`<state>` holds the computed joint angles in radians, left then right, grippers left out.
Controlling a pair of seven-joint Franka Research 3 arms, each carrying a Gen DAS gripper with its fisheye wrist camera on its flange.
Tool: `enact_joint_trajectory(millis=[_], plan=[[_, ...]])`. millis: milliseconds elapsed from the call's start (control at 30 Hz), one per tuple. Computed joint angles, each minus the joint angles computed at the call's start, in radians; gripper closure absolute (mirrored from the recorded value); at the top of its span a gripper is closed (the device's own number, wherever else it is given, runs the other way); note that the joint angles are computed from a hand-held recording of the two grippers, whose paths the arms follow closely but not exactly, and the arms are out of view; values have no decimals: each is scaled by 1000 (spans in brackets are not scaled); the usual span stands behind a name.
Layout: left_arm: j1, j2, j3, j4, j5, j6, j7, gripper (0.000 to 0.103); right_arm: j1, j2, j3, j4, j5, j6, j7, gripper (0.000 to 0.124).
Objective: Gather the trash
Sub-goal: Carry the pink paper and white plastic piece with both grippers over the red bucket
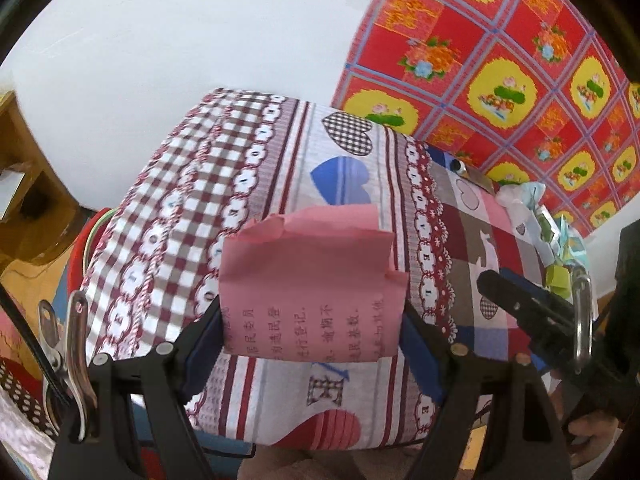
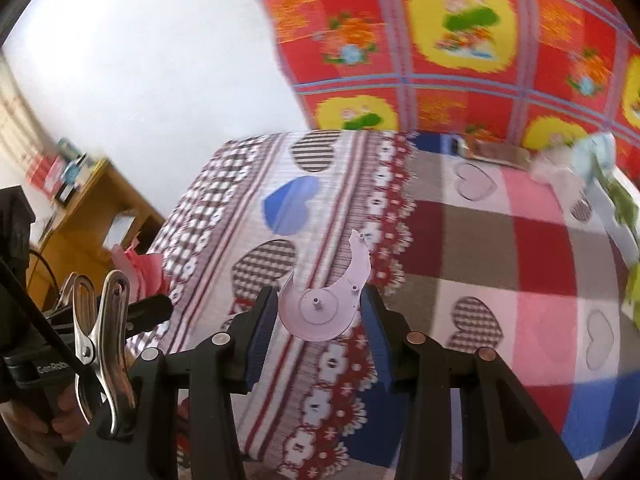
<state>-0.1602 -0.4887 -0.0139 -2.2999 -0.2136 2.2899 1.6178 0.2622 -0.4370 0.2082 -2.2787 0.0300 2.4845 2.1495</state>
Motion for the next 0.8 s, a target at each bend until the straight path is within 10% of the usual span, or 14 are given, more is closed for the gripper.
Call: enact_joint_trajectory(millis=[800], plan=[[124, -185, -18, -68, 246, 28, -312, 19, 141, 146, -49, 183, 205, 40, -424, 80]])
